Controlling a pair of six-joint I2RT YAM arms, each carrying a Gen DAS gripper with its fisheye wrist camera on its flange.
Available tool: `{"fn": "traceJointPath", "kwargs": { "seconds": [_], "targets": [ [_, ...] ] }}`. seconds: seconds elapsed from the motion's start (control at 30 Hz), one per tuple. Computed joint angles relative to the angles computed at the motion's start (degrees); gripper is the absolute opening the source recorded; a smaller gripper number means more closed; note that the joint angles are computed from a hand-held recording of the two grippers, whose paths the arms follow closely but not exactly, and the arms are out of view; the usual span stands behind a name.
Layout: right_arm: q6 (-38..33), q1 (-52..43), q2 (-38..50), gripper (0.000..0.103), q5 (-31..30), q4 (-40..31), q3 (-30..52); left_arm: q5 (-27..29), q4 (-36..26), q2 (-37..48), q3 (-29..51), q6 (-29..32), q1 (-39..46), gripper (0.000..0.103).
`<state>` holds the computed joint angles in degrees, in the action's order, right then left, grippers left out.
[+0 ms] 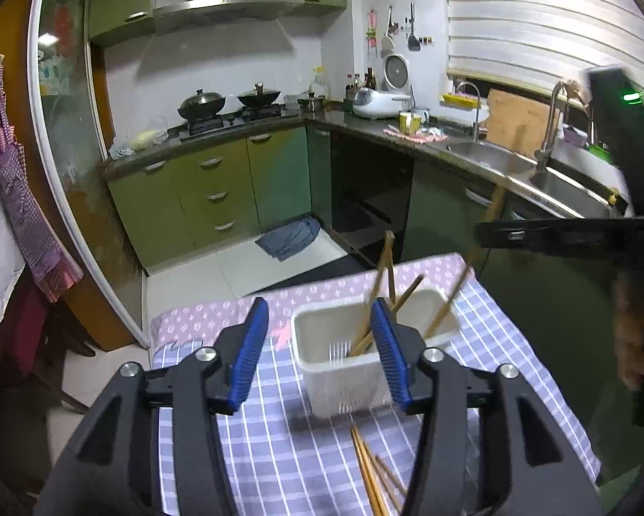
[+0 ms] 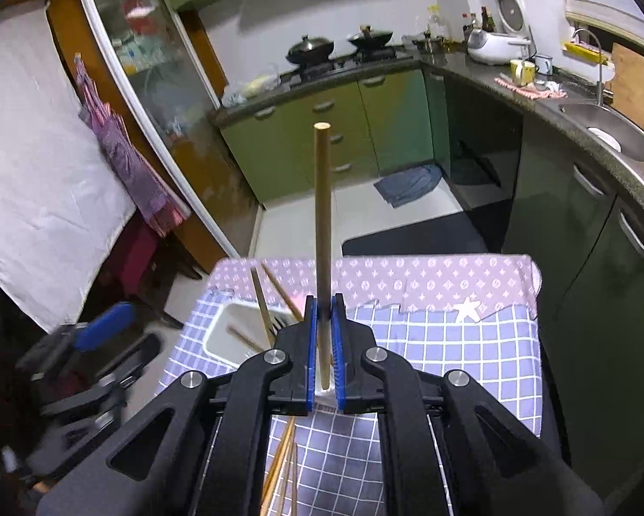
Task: Organize utensils
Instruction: 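Drop both chopsticks into the white holder and open both grippers, then grasp a chopstick with the left gripper while the right gripper grasps one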
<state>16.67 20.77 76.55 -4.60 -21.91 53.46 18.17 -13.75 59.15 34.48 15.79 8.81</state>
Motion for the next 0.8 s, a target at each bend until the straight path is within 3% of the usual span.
{"fn": "traceJointPath", "kwargs": {
  "seconds": [0.2, 0.37, 0.47, 0.57, 0.67, 0.8],
  "targets": [
    [0.4, 3.2, 3.2, 0.009, 2.7, 3.5, -1.8, 0.9, -11.0, -9.5, -4.8, 7.5, 3.4, 0.049],
    [0.2, 4.9, -1.9, 0.012, 4.6, 1.9, -3.3, 1.0, -16.2, -11.6, -6.7, 10.6, 4.6, 0.049],
    [0.5, 5.6, -7.8, 0.013, 4.8, -0.6, -5.2, -0.7, -16.0, -11.5, -8.5, 10.3, 3.3, 0.049],
    [0.6, 6.7, -15.2, 0.020, 5.6, -4.0, -8.5, -3.9, -13.9, -9.0, -11.0, 9.2, 1.1, 0.049],
    [1.0, 8.4, -21.5, 0.021, 6.3, -7.1, -13.6, -7.0, -11.2, -2.4, -12.3, 8.6, -0.8, 0.048],
    [1.5, 9.4, -25.0, 0.021, 5.4, -8.3, -21.0, -10.7, -6.4, 9.3, -13.2, 6.9, -4.9, 0.040]
  ]
}}
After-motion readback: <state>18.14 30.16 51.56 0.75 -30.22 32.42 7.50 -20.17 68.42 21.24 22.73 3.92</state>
